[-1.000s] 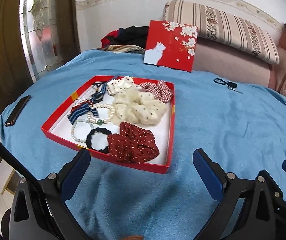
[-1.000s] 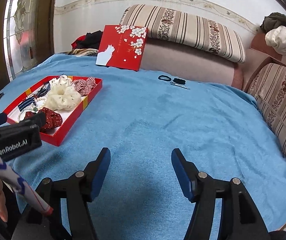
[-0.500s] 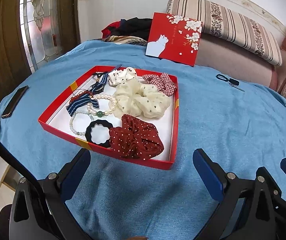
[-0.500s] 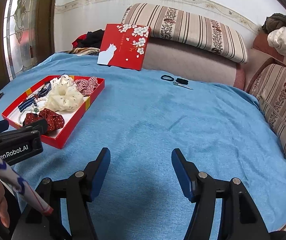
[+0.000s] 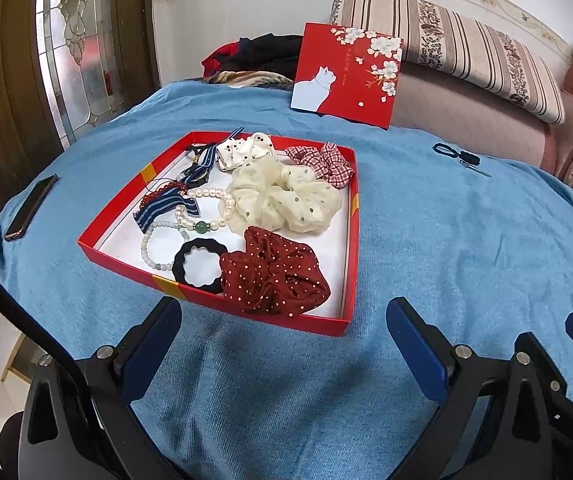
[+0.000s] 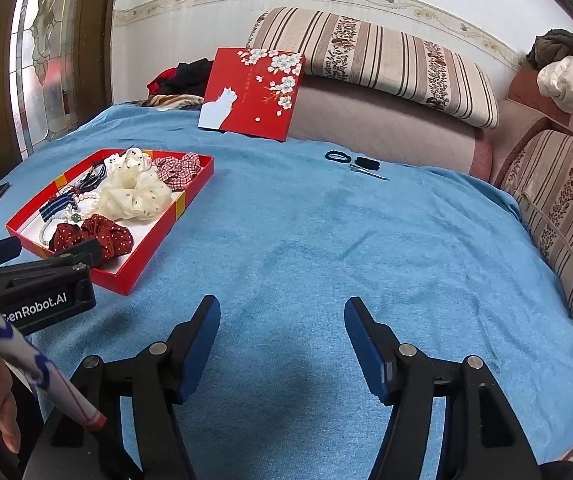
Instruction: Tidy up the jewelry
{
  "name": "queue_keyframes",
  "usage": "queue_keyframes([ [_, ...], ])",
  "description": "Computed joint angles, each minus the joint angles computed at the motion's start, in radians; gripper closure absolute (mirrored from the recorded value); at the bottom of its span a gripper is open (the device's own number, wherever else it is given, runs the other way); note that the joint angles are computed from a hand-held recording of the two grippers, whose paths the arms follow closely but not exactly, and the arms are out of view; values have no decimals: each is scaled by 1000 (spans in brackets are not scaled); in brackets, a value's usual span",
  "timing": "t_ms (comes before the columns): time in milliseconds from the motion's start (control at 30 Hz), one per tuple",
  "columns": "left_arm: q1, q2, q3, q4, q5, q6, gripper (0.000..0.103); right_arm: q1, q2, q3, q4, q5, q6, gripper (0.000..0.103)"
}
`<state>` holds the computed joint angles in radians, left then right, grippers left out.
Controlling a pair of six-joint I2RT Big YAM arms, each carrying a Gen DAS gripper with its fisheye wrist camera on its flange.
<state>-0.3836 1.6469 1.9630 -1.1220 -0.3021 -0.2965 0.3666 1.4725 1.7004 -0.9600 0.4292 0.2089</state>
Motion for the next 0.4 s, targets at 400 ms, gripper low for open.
queue_keyframes([
  [400, 3, -4, -3, 2, 0, 1, 1, 6, 9, 11, -14, 3, 4, 34],
])
